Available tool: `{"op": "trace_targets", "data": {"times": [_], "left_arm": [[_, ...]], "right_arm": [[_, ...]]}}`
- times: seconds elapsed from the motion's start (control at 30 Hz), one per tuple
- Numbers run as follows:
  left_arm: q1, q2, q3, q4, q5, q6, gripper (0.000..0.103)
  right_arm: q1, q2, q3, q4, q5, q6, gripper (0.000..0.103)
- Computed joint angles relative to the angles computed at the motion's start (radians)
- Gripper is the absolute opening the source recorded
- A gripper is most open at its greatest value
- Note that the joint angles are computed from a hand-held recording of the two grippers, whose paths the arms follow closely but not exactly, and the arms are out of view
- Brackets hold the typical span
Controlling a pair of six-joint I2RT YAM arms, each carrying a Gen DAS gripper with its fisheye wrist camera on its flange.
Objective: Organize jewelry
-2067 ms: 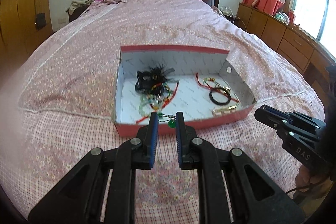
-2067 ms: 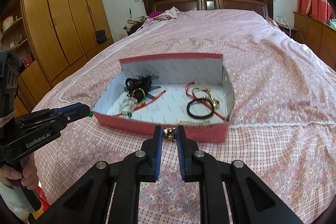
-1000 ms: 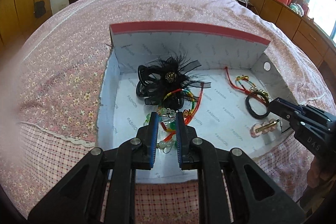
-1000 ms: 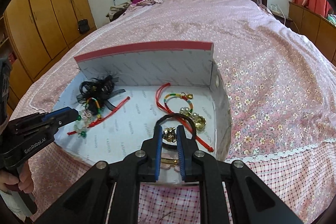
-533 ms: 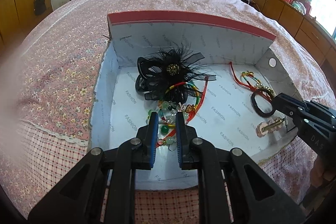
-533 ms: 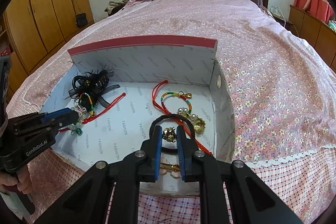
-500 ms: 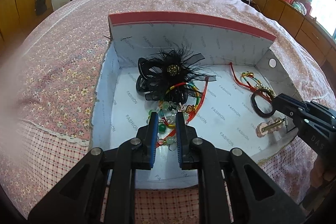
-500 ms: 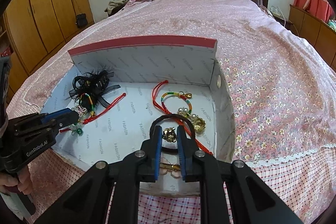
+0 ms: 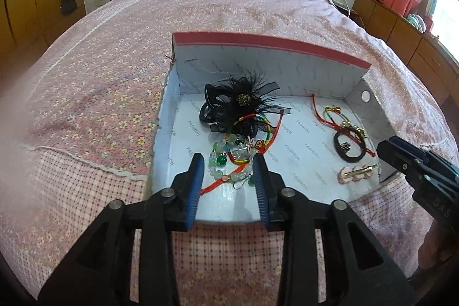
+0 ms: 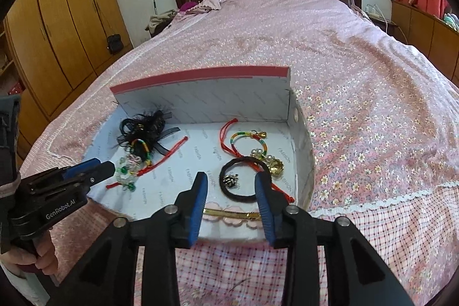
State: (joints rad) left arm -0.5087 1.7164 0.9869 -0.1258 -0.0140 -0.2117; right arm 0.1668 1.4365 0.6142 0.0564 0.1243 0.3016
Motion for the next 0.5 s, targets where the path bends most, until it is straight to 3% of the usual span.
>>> {"op": "trace_targets", "data": {"times": [0.1, 0.5], "left_arm": [[-0.007, -0.046, -0.021, -0.012, -0.013, -0.003, 0.032], [-0.044, -0.207, -0.105, -0.035, -0.059, -0.013, 0.049]], "right_arm": [[0.023, -0.062, -0.026, -0.019, 0.014, 0.025, 0.047], [0.136, -0.289, -0.095, -0.138, 0.132, 0.101, 0.063]]}}
